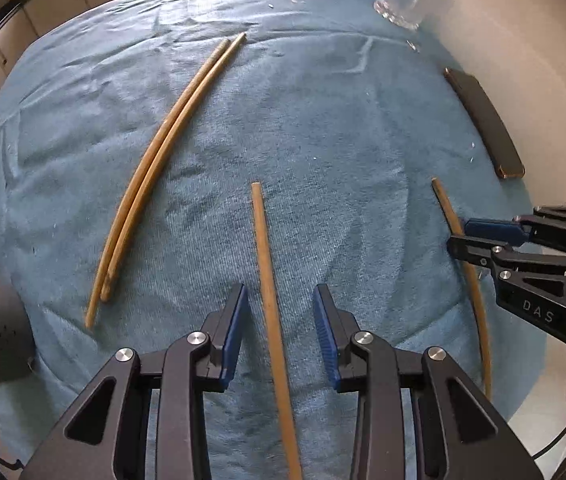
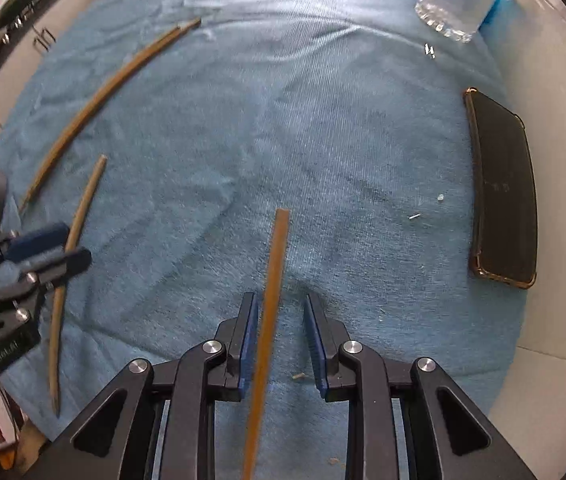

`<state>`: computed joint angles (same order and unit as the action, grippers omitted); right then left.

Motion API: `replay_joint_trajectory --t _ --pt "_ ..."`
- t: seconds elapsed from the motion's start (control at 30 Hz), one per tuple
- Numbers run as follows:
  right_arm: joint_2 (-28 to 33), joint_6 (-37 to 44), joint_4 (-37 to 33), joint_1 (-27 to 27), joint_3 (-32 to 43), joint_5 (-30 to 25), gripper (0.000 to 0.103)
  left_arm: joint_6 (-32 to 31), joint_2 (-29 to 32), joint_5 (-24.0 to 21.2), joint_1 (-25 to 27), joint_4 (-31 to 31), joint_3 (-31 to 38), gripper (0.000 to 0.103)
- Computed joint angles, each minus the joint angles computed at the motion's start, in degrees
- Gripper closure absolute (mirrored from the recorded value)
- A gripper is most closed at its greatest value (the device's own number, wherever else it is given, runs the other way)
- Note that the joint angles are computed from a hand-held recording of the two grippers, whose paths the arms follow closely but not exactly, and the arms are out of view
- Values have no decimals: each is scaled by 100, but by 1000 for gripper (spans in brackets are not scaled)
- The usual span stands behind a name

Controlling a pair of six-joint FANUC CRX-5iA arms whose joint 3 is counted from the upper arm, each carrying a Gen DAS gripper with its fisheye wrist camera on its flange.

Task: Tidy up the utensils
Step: 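Lift the chopsticks with both grippers off the blue cloth, then carry both chopsticks over to the black holder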

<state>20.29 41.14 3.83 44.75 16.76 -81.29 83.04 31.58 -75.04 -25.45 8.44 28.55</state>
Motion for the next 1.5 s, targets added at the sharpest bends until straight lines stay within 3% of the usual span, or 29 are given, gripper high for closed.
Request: replay_joint_trajectory --t 0.13,0.23,0.27,0.3,0.37,0.57,0.73,0.9,1.3,1.5 --pt "179 155 -179 -99 311 -286 77 -219 495 -606 -108 -140 826 64" --pt "279 381 -247 -145 467 -375 77 -274 632 -604 -109 2 965 63" --pt "300 426 -209 -156 477 -352 78 -249 544 -412 -94 32 805 69" --pt "292 422 -156 -133 446 -301 80 -193 454 -236 -97 -29 661 97" --pt "238 332 -42 -43 333 -133 93 -205 268 25 -28 108 319 97" --pt "-428 -394 328 259 -708 1126 95 -442 -967 1517 144 406 -1373 97" --pt "-1145 -1375 1061 693 -1709 2042 95 -827 -1905 2370 427 876 -2545 97" --pt "-1821 -2749 2800 1410 -2724 2484 95 -1070 -2698 3168 536 1220 -3453 97" --pt "-2192 -4632 5027 2173 -3328 2570 95 -1700 -4393 4920 678 1974 -5061 97" --pt "-2140 -4960 5548 2143 -3270 2812 95 -2330 -4824 5230 966 2904 -5433 97"
